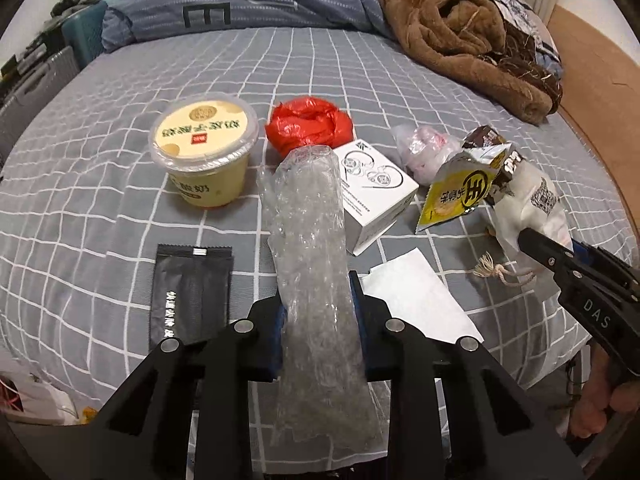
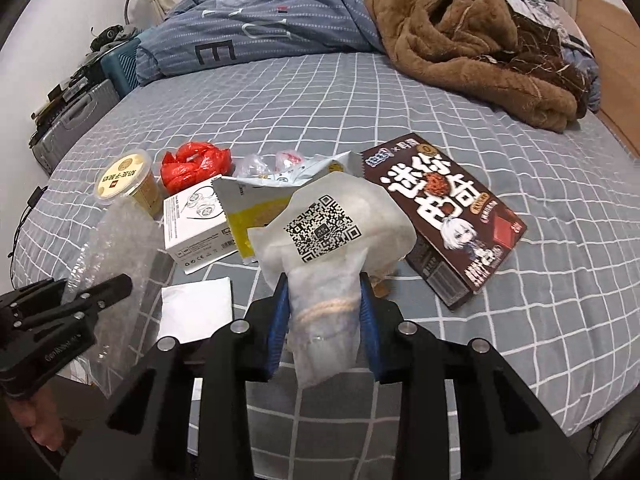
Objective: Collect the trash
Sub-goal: 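Lift both bags and carry them off the bed toward the floor bin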
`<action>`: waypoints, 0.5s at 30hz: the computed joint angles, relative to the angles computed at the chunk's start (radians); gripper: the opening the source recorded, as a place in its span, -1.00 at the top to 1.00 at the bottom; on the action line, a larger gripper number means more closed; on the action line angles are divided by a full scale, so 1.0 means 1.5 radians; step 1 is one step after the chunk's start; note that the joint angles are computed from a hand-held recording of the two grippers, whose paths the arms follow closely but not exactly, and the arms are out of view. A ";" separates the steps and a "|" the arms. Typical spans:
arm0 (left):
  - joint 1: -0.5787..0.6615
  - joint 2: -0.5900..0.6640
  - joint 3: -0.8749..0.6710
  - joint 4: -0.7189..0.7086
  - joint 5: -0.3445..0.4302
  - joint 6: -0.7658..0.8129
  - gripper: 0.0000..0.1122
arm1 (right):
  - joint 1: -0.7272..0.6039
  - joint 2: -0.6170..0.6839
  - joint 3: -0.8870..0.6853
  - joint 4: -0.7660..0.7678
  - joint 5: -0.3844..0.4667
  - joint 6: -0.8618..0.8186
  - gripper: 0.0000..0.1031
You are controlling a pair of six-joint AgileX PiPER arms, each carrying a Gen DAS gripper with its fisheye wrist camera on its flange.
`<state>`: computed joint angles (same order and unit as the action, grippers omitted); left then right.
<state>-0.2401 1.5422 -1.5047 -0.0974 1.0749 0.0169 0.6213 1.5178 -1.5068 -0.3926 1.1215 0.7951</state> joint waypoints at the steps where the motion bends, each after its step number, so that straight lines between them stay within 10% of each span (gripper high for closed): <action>1: 0.002 -0.002 -0.002 0.000 0.002 0.001 0.53 | 0.000 -0.003 0.000 0.000 0.003 0.003 0.39; 15: 0.011 -0.057 0.012 -0.004 0.015 0.013 0.53 | 0.065 -0.041 -0.005 -0.060 0.058 0.077 0.39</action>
